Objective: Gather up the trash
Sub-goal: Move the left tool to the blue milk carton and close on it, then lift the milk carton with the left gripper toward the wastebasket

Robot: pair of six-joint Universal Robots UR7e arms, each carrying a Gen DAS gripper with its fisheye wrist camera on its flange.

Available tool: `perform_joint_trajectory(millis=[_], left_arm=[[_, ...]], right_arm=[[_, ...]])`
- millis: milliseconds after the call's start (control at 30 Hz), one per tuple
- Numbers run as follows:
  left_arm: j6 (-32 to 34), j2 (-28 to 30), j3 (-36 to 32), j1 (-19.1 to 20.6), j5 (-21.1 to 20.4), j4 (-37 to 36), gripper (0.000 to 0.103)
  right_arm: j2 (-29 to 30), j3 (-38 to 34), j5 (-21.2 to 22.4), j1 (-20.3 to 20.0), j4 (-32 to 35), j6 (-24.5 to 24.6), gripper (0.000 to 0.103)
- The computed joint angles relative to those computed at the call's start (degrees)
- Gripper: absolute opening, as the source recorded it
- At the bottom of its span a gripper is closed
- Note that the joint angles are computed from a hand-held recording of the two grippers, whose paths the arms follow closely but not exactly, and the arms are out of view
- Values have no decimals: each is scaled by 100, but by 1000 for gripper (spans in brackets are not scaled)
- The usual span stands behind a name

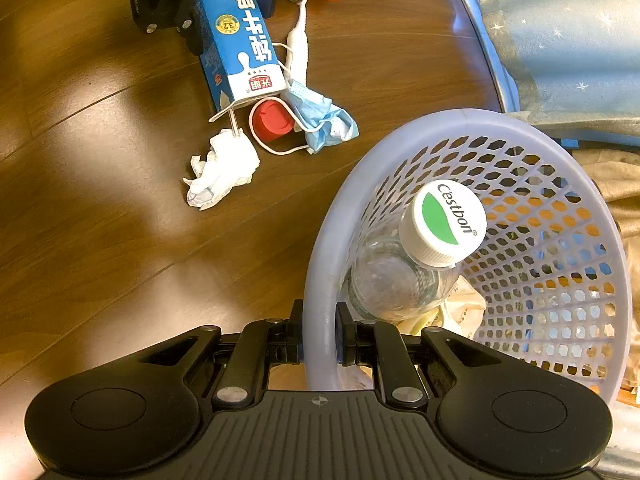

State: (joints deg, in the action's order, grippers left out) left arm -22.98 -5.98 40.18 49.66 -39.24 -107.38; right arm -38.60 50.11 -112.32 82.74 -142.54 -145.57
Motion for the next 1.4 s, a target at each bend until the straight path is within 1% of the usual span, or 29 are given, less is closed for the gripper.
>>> perform_joint_trajectory(millis=[67, 267, 367, 500, 667, 867, 1000, 1167, 1233, 1400], left_arm=[[-21, 0, 11, -3, -26, 32, 49], [-93, -106, 266, -41, -109, -114, 46], [-276, -140, 371, -103, -53, -27, 45], [-595, -302, 684, -225, -44, -102, 45], [-774, -483, 947, -389, -11, -188, 45], [-832, -619, 1027, -586, 182, -238, 45], [-776, -683, 950, -690, 391, -265, 45], [-683, -705, 679, -779, 685, -240, 45], [-616, -682, 518, -809, 784, -235, 45], [-203, -483, -27, -859, 955, -317, 45]], right_arm=[[0, -2, 7, -4, -2, -20, 11], [-10, 24, 20, -12, -27, -43, 11], [-14, 36, 24, -15, -39, -45, 11], [-32, 69, 27, -20, -52, -29, 11], [-40, 85, 32, -23, -68, -45, 11], [-57, 92, 4, -14, -41, -42, 11], [-56, 61, -7, -17, -8, -86, 11], [-74, 48, -49, -5, 32, -88, 11], [-91, 51, -69, -1, 61, -91, 11], [-131, 39, -88, -7, 166, -99, 11]])
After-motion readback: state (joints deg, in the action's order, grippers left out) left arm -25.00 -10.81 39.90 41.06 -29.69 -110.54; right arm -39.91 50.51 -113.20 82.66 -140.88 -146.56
